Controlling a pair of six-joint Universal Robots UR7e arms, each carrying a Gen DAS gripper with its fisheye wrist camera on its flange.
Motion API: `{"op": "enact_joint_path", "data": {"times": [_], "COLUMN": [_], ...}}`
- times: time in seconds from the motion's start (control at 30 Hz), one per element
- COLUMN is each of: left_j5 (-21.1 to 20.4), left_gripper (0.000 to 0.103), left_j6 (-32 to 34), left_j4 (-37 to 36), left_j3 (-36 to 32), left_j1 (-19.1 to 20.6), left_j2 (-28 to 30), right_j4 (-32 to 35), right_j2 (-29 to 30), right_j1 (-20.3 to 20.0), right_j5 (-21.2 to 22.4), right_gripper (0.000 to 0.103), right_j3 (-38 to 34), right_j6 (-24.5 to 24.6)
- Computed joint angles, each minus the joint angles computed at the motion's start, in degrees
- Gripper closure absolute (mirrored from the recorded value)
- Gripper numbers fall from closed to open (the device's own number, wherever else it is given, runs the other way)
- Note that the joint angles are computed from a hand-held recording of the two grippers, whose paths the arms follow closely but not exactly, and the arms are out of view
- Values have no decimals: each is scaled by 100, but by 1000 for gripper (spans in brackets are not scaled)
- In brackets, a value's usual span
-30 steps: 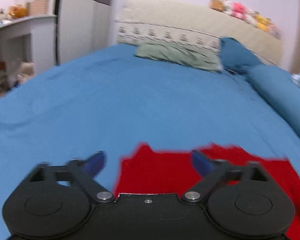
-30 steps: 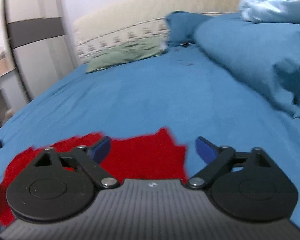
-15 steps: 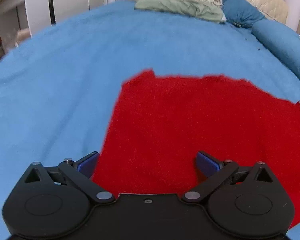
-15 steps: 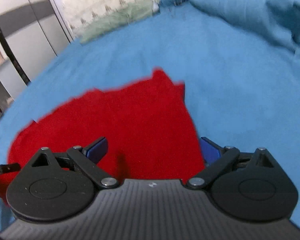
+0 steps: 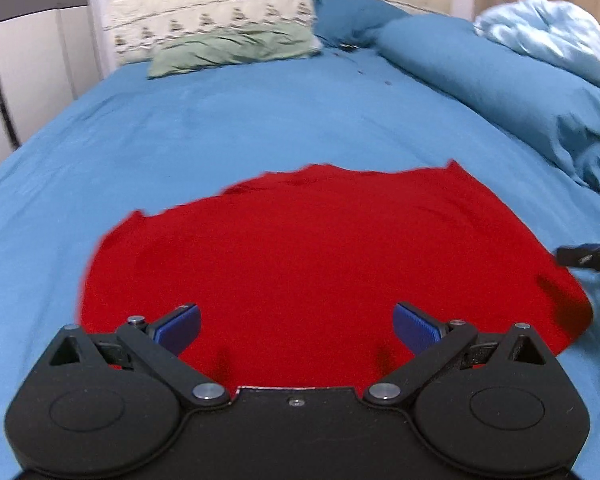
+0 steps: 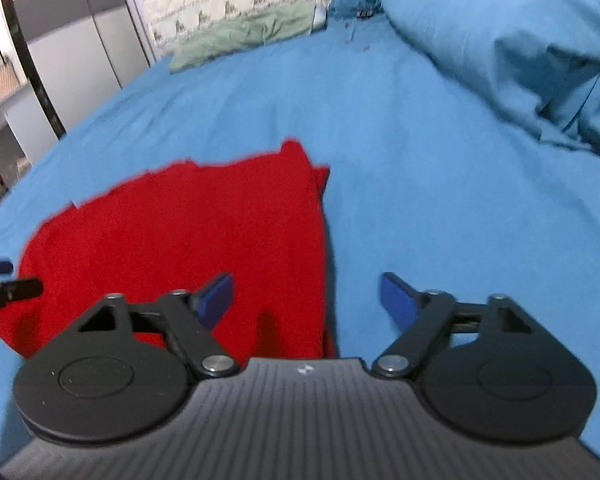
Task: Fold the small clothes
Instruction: 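Lift the hem with both tools and fold it over toward the collar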
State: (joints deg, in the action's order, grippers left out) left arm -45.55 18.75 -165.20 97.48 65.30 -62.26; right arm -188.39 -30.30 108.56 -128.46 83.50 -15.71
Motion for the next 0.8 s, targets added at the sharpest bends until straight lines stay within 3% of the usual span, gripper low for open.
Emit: {"op": "enact_joint_path", "data": {"times": [0.2, 0.27, 0.4, 0.47, 0.57, 0.63, 0.73, 0.8], "left_j5": [-58, 17, 44, 49, 169, 172, -44, -342], "left_gripper": [0, 0, 0, 0, 0, 0, 0, 0], "left_j6": [-216, -327, -667, -630, -665, -754, -1054, -1184], "left_j4": [43, 178, 585, 540, 714, 935, 1537, 1711], "left_j3": [-433, -586, -784, -784, -894, -998, -1261, -1317], "left_j1": [129, 186, 307, 323, 315, 332, 376, 435], "left_j2": [503, 643, 766, 798, 877, 897, 837, 681], "right_j4": [-188, -275, -171, 85, 493, 789, 1073, 1002], "right_j2": [417, 418, 500, 438, 388, 271, 52, 64], "right_j1": [-135, -147, -101, -117, -99, -96, -87, 7], "right_j5": [-107, 48, -2, 113, 110, 180, 666, 1026], "right_gripper": [24, 41, 55, 74, 78, 79, 80, 80], "right_j3": [-198, -124, -225, -244, -374, -384, -425, -614], "right_j6": [-303, -319, -482, -171, 303, 957, 1959, 2059]}}
